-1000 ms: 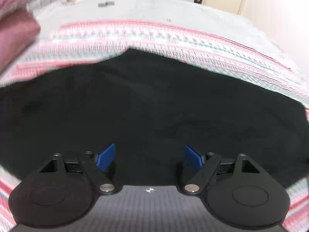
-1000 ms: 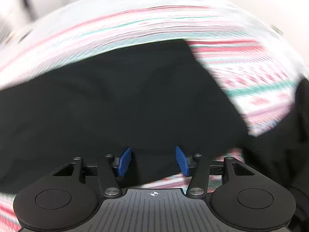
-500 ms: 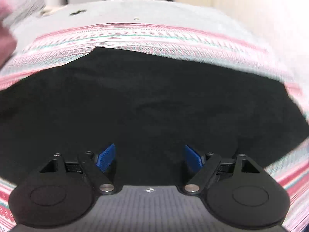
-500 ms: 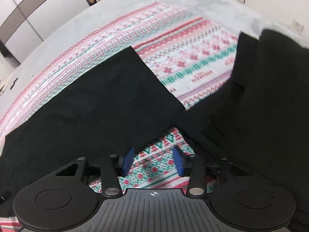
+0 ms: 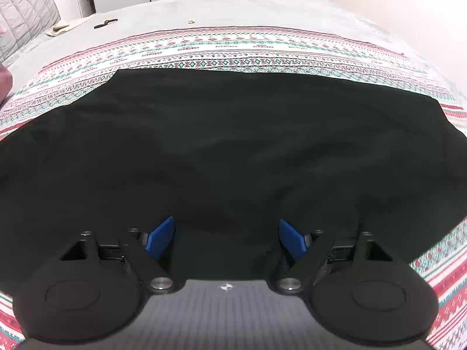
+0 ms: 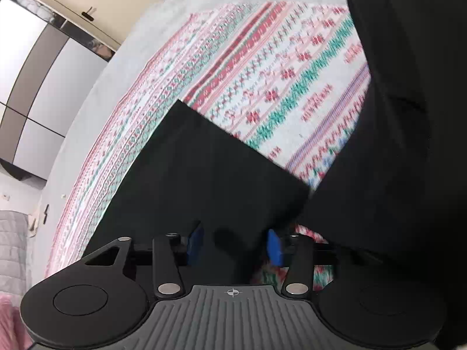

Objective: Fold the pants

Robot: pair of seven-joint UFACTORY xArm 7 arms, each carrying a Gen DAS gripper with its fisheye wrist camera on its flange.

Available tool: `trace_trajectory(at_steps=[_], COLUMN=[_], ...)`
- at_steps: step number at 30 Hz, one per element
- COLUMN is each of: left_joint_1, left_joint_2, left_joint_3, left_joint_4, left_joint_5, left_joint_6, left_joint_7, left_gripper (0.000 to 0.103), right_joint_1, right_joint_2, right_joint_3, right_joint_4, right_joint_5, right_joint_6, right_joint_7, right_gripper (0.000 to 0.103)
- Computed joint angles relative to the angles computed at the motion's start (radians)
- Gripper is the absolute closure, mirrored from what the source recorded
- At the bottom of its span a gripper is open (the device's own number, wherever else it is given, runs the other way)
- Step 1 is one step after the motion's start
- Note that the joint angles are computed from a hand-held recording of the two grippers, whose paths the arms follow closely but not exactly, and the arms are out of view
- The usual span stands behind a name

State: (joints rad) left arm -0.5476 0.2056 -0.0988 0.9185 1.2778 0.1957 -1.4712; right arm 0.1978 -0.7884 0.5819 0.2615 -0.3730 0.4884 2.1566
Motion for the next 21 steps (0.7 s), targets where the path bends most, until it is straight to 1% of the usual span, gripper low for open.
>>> trace_trajectory(at_steps=[1,2,4,5,8,10,12,16,17,18,20,21], left_joint_1=[0.001,-0.003,-0.004,-0.004,0.001,0.005,0.014,0.016,0.017,0.017,0.021,0.025], left_joint_2=[0.002,-0.001,-0.002,-0.004,-0.015,-0.038,-0.043,-0.04,-0.043,-0.045,-0.049,-0.04], left_joint_3=[0.001,-0.001,-0.003,-0.002,0.0,-0.006,-0.014,-0.019,-0.021,-0.021,-0.021,-0.02], left_joint_4=[0.003,0.001,0.004,0.002,-0.003,-0.022,-0.03,-0.03,-0.033,-0.035,-0.041,-0.032], left_joint_5=[-0.002,-0.005,-0.006,-0.006,0.0,-0.011,-0.03,-0.049,-0.055,-0.057,-0.067,-0.076], left_joint_6=[-0.001,0.005,0.007,0.007,0.005,0.007,0.005,0.014,0.014,0.013,0.008,0.004], left_joint_7=[-0.001,-0.004,-0.003,-0.005,-0.029,-0.033,-0.019,0.009,0.016,0.017,0.025,0.037], left_gripper=[0.004,0.004,0.004,0.004,0.004,0.004,0.004,0.004,0.004,0.004,0.004,0.004], right_joint_1=[-0.006,-0.016,-0.046,-0.068,-0.088,-0.082,-0.059,-0.01,-0.003,0.009,0.033,0.044], right_joint_2=[0.01,0.003,-0.017,-0.019,-0.027,-0.018,0.011,0.04,0.045,0.051,0.065,0.056], right_joint_3=[0.0,0.007,0.042,0.067,0.118,0.125,0.101,0.024,0.013,-0.004,-0.038,-0.057], right_joint_4=[0.007,0.003,0.016,0.039,0.116,0.145,0.158,0.138,0.133,0.127,0.118,0.095], right_joint_5=[-0.002,-0.008,-0.036,-0.065,-0.125,-0.143,-0.15,-0.148,-0.144,-0.129,-0.082,-0.061], right_joint_6=[0.012,0.0,0.009,0.033,0.167,0.235,0.272,0.243,0.235,0.235,0.23,0.203], right_joint_7=[-0.005,0.01,0.035,0.03,0.003,-0.007,-0.037,-0.061,-0.063,-0.064,-0.056,-0.041], right_gripper=[0.099,0.1,0.102,0.102,0.103,0.103,0.103,0.101,0.096,0.094,0.085,0.081])
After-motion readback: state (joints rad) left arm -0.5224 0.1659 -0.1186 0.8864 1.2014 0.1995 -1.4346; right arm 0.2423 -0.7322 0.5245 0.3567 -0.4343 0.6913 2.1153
